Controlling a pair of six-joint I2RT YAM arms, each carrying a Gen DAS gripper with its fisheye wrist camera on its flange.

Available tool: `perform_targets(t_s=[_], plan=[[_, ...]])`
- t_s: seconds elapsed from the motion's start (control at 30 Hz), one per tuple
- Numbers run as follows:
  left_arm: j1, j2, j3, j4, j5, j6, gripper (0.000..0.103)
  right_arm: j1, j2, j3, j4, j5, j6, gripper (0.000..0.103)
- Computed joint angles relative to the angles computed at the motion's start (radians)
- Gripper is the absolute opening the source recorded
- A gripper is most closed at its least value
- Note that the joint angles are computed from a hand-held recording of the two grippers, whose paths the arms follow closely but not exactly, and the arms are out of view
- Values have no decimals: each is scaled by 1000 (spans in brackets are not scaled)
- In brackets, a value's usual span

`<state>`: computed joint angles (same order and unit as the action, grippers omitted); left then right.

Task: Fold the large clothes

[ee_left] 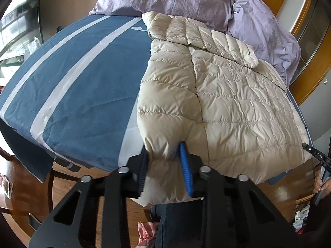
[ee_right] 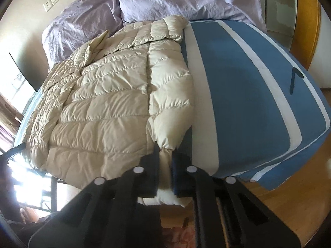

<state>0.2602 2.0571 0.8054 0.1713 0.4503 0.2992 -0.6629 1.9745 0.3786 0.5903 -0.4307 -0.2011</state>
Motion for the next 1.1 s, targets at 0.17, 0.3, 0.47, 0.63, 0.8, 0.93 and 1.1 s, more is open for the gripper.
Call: perform_targets(t_s=[0.17,0.3,0.47,0.63,0.8,0.93,1.1], plan=[[-21,-22,-20,14,-22,-4,7,-4,-51,-25,25,-11,13,6],[-36,-57,-38,30,-36,1,3,-3,-134,-36,22,-13,34,5],[-34,-97,-6,18,-32,-33,3,21,-239,-10,-18,-1,72,5],[-72,-141,46,34,-69,-86,3,66,-269,64,-45,35,115,5],[-126,-120,162,18,-123,-147,3,138,-211,190,-41,112,197,5],[-171,-42,323,-33,-176,-196,3,188,-137,317,-53,183,239,5],[-213,94,570,-139,-224,-255,3,240,-28,492,-83,268,259,5]])
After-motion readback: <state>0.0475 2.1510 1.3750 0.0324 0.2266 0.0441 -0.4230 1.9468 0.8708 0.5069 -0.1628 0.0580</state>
